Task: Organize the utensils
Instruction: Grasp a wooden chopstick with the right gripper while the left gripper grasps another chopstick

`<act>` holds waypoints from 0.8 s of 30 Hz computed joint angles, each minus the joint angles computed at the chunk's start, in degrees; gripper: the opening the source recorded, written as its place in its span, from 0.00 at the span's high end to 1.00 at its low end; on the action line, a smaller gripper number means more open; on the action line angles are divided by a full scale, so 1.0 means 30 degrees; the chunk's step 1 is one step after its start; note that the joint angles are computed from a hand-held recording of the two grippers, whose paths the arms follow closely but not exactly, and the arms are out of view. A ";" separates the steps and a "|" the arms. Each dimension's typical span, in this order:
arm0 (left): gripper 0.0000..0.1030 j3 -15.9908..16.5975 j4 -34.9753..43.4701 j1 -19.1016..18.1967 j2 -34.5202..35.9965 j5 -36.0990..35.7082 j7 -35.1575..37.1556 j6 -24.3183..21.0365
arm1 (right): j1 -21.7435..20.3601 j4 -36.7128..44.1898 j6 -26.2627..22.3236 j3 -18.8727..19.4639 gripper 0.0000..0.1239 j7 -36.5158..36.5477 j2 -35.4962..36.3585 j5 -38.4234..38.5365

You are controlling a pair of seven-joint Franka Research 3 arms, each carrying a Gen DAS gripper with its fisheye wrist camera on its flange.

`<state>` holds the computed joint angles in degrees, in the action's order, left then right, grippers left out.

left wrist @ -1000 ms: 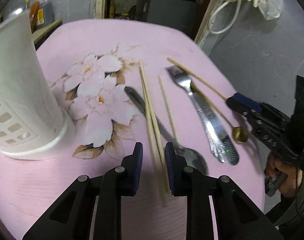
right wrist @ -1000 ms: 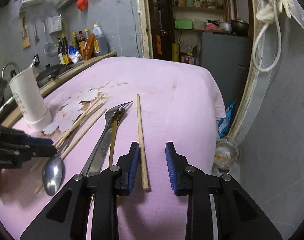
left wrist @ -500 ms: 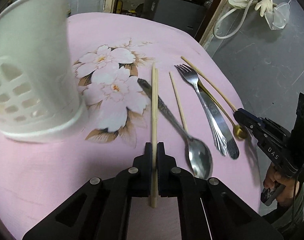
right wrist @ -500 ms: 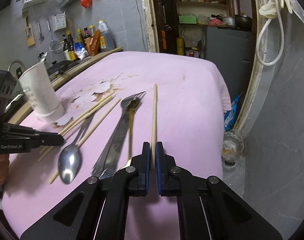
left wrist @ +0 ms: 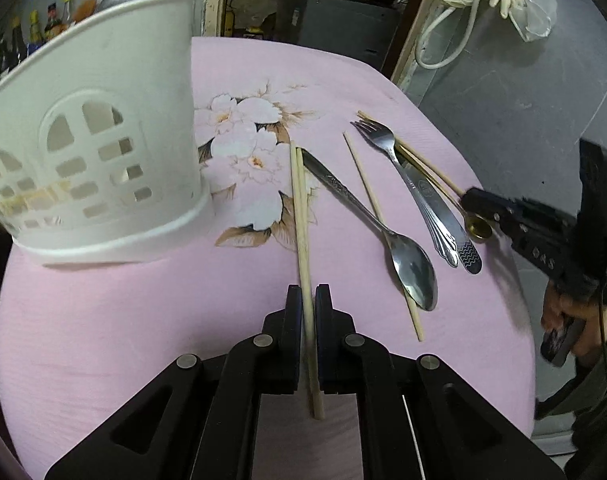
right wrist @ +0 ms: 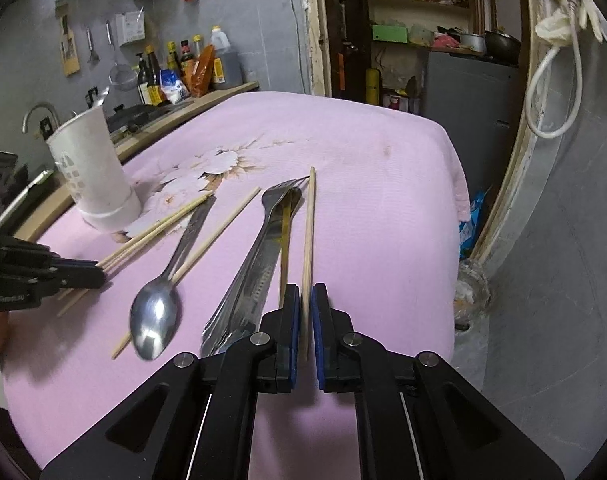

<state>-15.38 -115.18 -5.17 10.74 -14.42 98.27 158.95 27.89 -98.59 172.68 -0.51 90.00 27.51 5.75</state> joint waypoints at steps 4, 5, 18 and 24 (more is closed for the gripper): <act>0.93 0.0003 0.0307 0.0090 0.0175 0.0154 0.0152 -0.0053 | -0.0274 0.2024 -0.1734 0.0134 0.95 -0.0349 0.1001 -0.0208; 0.93 0.0039 0.0422 0.0072 0.0277 0.0242 0.0062 -0.0046 | -0.0396 0.2589 -0.2168 0.0231 0.95 -0.0398 0.1298 -0.0151; 0.92 0.0350 0.3213 -0.0172 0.2345 0.3709 -0.2132 -0.1007 | -0.0242 0.9613 -0.7854 -0.0172 0.95 0.0074 0.4845 -0.1748; 0.92 0.0095 0.3987 0.0041 0.2963 0.3792 -0.1828 -0.1388 | -0.0344 1.0176 -0.8145 -0.0033 0.95 0.0142 0.5159 -0.1757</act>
